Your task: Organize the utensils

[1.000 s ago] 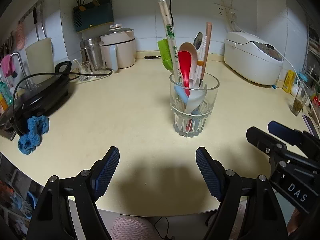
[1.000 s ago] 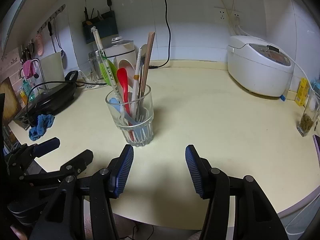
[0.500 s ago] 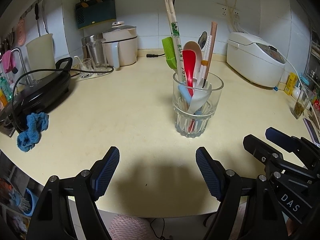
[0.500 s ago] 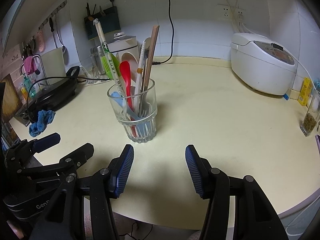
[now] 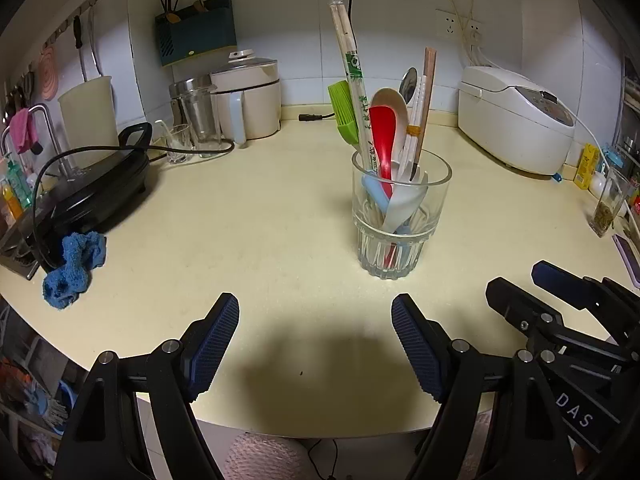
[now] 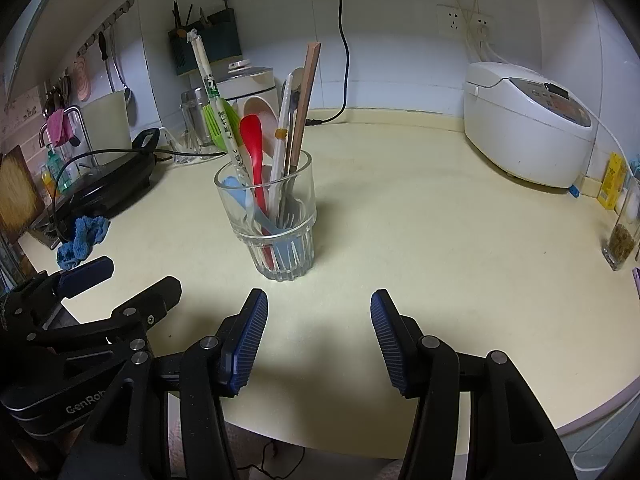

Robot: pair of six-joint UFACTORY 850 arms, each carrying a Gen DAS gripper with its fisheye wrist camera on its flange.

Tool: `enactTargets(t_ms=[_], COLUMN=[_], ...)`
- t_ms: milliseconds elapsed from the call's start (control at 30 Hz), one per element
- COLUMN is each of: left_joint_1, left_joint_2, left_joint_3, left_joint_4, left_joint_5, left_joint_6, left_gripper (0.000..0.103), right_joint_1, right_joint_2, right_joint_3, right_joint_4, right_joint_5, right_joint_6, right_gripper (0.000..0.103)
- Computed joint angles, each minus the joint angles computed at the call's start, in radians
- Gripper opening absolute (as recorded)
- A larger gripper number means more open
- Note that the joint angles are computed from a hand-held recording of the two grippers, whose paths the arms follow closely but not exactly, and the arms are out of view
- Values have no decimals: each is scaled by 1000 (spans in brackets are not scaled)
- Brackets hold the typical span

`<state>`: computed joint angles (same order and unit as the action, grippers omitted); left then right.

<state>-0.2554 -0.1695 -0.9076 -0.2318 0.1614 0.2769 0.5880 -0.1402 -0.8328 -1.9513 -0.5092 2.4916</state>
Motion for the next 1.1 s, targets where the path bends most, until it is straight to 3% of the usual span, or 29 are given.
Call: enactTargets(t_ms=[500, 1100], left_joint_1=[6, 3], left_joint_2=[-8, -5], left_joint_3=[-7, -3], left_joint_4=[73, 27], left_joint_5=[-14, -6], left_joint_6=[-80, -34], left_gripper=[82, 82], right_joint_1=[-3, 1], right_joint_2=[-6, -4], right_joint_3=[0, -2], right_joint_4=[-18, -6], right_joint_5=[21, 21], right_joint_6=[21, 12], right_gripper=[55, 55])
